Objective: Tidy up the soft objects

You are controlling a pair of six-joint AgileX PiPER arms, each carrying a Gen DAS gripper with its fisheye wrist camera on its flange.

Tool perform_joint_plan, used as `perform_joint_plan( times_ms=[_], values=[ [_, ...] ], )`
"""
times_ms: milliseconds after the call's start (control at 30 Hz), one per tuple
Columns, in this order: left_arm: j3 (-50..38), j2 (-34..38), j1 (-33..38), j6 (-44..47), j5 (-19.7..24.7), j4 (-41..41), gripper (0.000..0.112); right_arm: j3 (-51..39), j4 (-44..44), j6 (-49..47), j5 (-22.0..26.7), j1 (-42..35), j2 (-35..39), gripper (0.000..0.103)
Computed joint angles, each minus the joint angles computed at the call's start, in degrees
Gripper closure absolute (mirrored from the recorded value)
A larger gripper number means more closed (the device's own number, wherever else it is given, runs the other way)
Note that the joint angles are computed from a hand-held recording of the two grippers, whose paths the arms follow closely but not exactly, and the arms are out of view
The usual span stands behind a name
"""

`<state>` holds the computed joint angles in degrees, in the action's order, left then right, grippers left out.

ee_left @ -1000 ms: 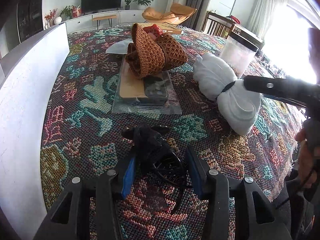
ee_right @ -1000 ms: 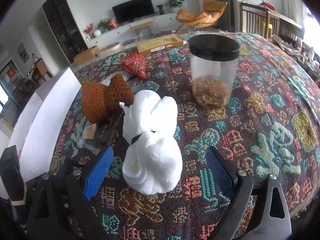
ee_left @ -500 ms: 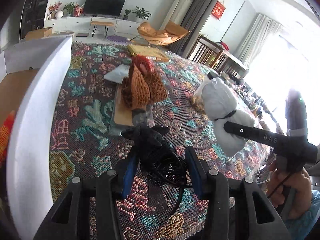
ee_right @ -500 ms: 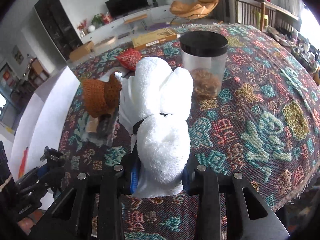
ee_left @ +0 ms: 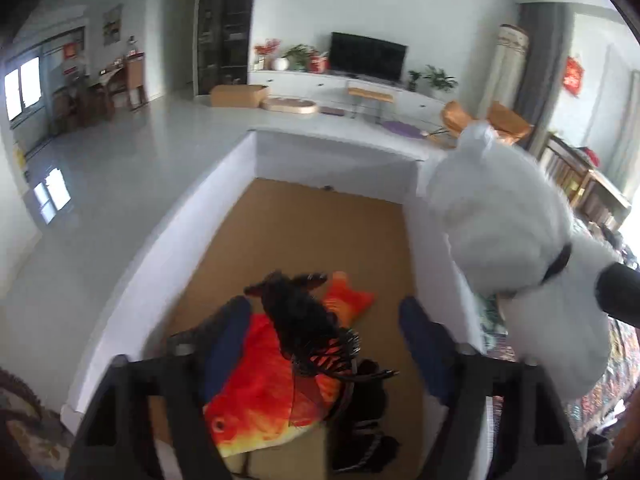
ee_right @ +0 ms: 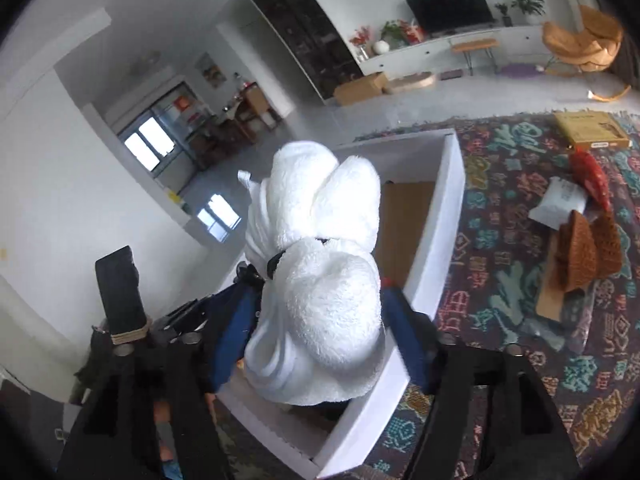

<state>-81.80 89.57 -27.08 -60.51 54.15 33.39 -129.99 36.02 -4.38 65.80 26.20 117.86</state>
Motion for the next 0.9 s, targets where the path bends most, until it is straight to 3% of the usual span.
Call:
perform_joint_plan(
  times_ms=[67,233,333,467,667,733,800,900],
  values=[
    [3.69,-1.65,1.38,-5.8,0.27,2.94,0.011,1.78,1.09,-0.17,-0.46,-0.24,0.09,0.021],
    [8.26,-3.27,1.99,-11.91,-5.42,4.44,0.011,23.24,0.68,-8.92,-12.28,-5.87,-10.25,0.021],
    [5.29,-0.94,-1.87,-11.45,-7.59,3.57,0.011,34.71,-9.5,-7.59,-20.67,-8.94,-14.66,0.021],
    [-6.67,5.76,-9.57,-2.32,-6.48,-2.63,0.011,50.28,-28.41,3.37,-30.64,-13.84,-18.28,0.021],
    [-28.06,23.41,-18.18,15.04,-3.66,-16.43,0.011,60.33,-46.28,20.28,-36.74,-21.23,-19.66,0.021],
    [-36.43,31.39,-19.19,17.63,-0.06,-18.55,0.011,61.73,-47.38,21.79,-38.1,-22.95,-19.7,0.021],
    [-45.65,39.5,-19.26,17.91,4.72,-18.77,0.011,62.31,-43.16,18.55,-39.59,-24.57,-20.08,0.022],
    [-52.1,46.53,-18.21,16.87,5.98,-17.03,0.011,62.34,-46.64,21.16,-39.39,-23.97,-19.85,0.021]
  ],
)
